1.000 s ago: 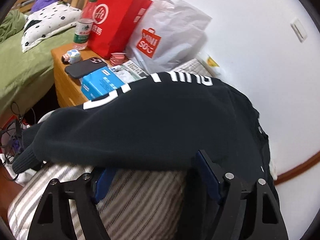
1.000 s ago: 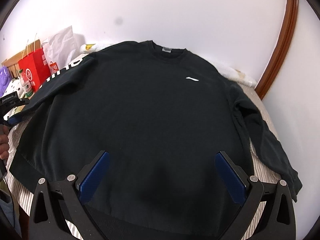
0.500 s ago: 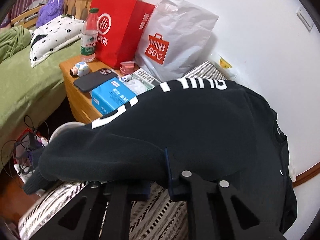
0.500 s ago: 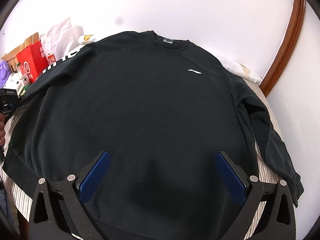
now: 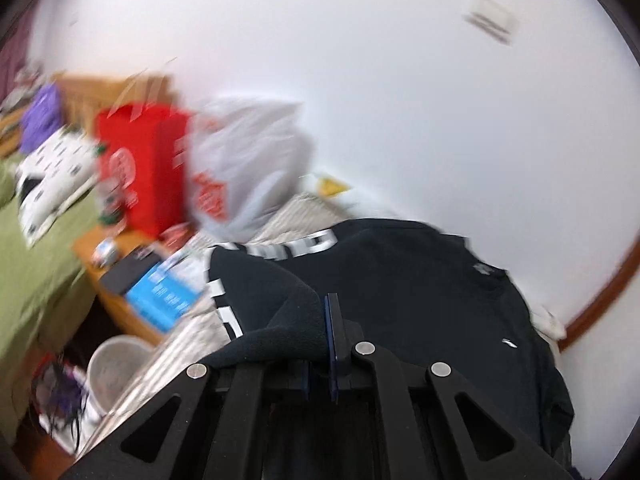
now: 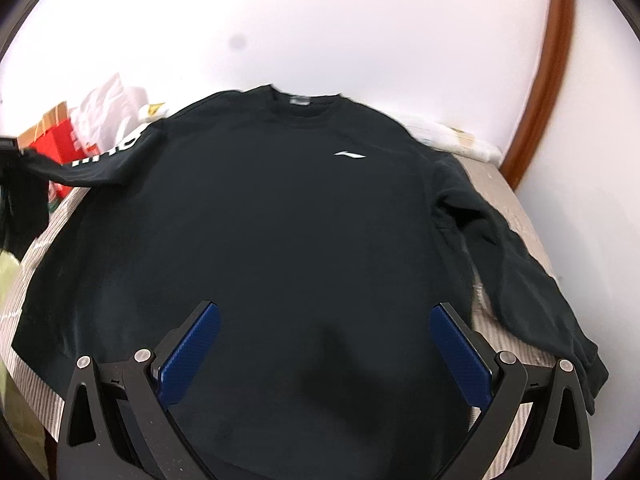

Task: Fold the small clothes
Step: 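Fold the lettered sleeve across the sweatshirt body with the left tool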

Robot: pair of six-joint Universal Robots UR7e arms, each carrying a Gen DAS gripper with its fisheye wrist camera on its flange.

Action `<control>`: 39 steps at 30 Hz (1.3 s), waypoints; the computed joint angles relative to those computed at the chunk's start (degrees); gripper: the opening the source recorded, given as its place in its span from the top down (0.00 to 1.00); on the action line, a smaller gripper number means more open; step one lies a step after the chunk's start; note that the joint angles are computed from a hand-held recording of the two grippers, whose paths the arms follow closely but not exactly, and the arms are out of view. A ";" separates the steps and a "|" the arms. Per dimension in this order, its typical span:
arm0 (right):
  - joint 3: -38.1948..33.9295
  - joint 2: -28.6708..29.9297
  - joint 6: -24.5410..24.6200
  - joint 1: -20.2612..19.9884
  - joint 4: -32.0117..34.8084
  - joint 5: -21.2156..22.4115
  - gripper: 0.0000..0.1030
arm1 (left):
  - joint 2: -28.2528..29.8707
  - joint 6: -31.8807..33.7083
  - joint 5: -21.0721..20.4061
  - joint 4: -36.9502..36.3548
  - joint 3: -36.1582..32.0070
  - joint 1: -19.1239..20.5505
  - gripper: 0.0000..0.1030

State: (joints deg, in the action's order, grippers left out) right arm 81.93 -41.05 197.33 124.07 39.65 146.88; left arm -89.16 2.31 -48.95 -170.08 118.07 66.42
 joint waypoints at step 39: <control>6.62 -7.10 -3.75 -2.76 -6.57 -2.53 0.06 | 8.55 7.19 -6.79 7.96 3.19 -7.21 0.30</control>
State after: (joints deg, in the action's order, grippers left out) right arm 88.55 -48.15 193.58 121.31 33.08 144.34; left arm -80.61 9.50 -55.74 -162.12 121.26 59.21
